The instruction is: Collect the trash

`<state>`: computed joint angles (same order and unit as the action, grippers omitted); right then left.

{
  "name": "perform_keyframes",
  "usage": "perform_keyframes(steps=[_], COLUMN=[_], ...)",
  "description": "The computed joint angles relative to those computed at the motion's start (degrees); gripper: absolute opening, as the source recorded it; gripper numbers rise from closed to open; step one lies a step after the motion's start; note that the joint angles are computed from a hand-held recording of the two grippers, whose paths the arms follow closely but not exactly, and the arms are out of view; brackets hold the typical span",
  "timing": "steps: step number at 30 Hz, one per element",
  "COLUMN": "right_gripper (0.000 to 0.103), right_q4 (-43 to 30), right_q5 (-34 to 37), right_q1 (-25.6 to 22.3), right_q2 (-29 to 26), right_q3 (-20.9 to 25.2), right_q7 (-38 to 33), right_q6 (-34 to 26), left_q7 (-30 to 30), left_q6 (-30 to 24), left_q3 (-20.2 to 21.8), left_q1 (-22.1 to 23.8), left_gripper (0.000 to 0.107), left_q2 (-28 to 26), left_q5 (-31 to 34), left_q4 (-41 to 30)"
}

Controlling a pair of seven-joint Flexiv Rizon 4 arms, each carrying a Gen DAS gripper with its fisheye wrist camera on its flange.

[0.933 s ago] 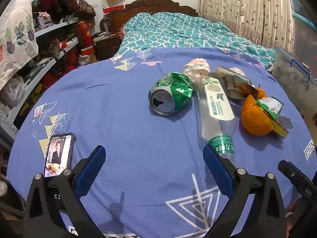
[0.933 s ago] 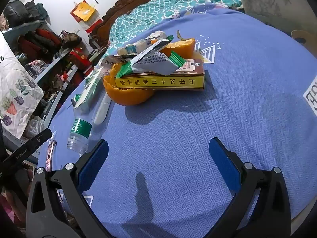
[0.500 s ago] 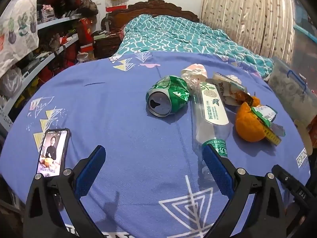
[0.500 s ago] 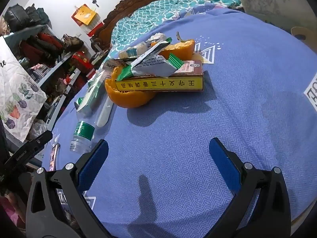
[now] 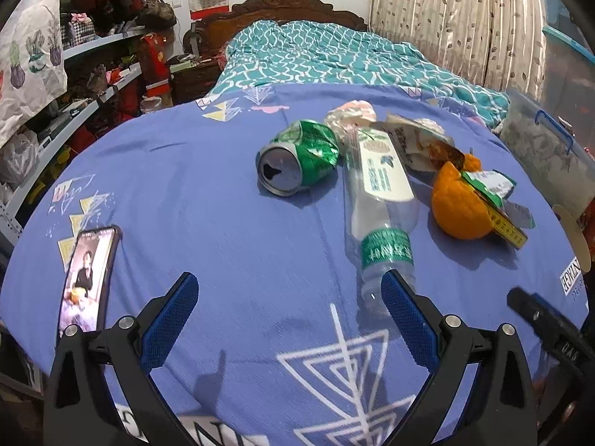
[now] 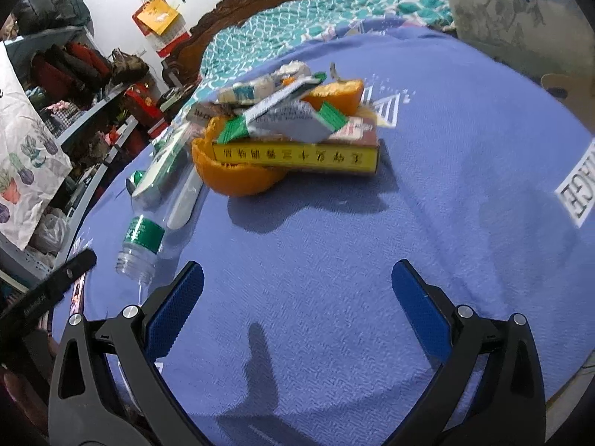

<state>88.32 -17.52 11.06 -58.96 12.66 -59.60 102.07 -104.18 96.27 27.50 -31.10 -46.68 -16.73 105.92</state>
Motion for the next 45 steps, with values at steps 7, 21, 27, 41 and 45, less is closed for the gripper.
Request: perform_keyframes(steps=[7,21,27,41,45], right_gripper=[0.100,0.100,0.099,0.095,0.095], right_q4=[3.39,4.43,3.47,3.92,3.40], right_q5=[5.25,8.70,10.61,19.17,19.12], right_q1=[7.54,11.61,13.64,18.19,17.52], right_q2=[2.35,3.31,5.09,6.43,5.85], right_q3=[-10.21,-14.62,-17.32,-18.96,-18.06], right_q7=[-0.12,-4.20,-8.02,-16.02,-16.50], right_q6=[8.04,12.11,14.86,20.15,19.71], left_q7=[4.32,3.39,2.27,5.30,5.32], left_q6=[0.13,-1.40,0.99,1.14,0.78], left_q3=[-7.07,-7.04,2.93,7.73,7.63], left_q1=[4.21,7.05,0.64,-2.47,-2.43], left_gripper=[0.094,0.094,0.094,0.094,0.094], left_q2=[2.51,2.88,0.86,-1.32,-1.51], left_q5=[3.26,4.36,2.98,-3.12,-3.05], left_q4=[2.93,1.25,-2.43,-5.76,-5.79])
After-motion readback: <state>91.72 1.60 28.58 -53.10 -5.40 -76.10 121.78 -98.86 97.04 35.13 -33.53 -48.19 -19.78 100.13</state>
